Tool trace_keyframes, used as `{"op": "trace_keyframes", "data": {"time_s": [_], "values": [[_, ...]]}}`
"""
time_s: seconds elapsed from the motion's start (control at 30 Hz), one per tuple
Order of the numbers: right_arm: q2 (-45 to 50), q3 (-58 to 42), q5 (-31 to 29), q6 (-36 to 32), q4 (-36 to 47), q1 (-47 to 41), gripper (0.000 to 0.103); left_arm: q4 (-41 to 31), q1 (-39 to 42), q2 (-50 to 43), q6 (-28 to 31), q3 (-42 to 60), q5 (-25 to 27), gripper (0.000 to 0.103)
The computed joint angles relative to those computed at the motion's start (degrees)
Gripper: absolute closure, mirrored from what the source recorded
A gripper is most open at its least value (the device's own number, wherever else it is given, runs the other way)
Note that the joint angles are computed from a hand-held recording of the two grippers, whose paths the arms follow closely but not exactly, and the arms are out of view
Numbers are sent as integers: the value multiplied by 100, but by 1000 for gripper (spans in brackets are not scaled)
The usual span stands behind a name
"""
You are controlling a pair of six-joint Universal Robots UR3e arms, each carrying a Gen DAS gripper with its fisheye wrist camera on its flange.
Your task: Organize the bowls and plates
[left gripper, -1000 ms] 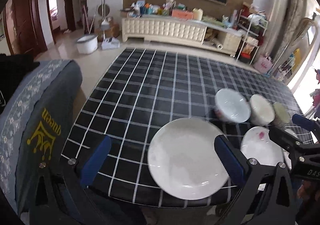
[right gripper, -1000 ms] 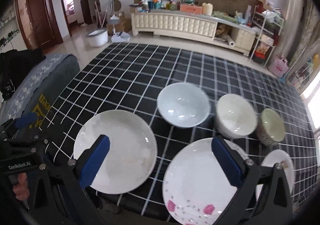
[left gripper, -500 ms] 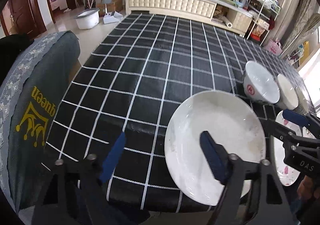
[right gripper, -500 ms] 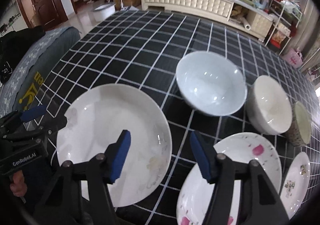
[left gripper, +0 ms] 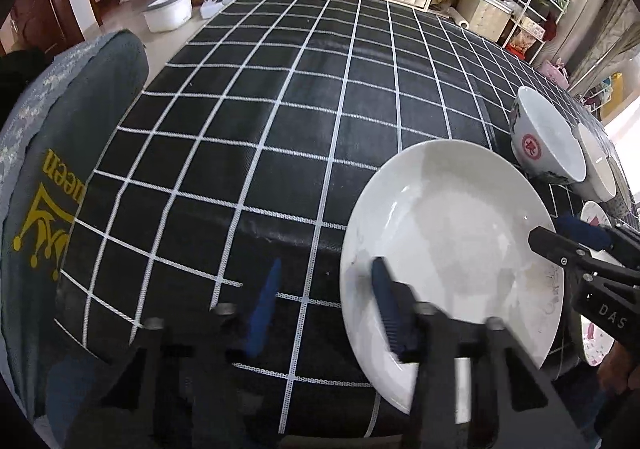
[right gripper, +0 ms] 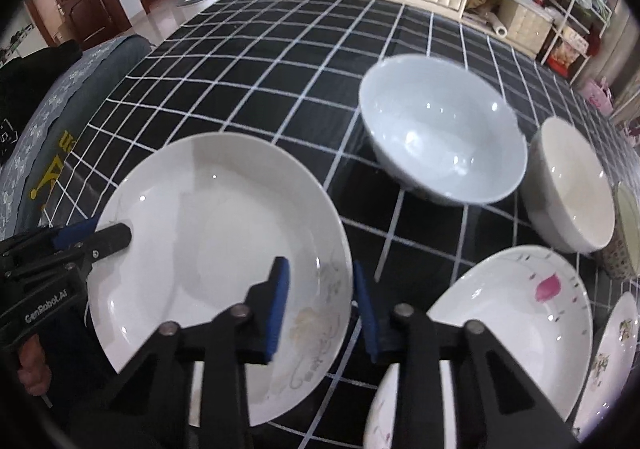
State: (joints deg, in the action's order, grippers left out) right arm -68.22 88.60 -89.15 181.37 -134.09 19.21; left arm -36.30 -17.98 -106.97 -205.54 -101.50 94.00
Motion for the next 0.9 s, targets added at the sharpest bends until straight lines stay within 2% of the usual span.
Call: {"op": "trace_keyframes", "data": {"time_s": [0.2, 0.37, 0.63, 0.9], "values": [[-64, 197, -175, 161, -270, 73, 74, 174, 58, -60, 150, -21, -401, 88], [-71, 100, -276, 476, -105, 110, 74, 41, -73, -195, -54, 208, -194, 88], [-21, -123, -191, 563, 104, 109, 74, -316, -191, -189, -109, 505, -8, 87], [163, -265, -40, 513, 116, 104, 74, -193, -41, -10, -183, 127, -211, 87]]}}
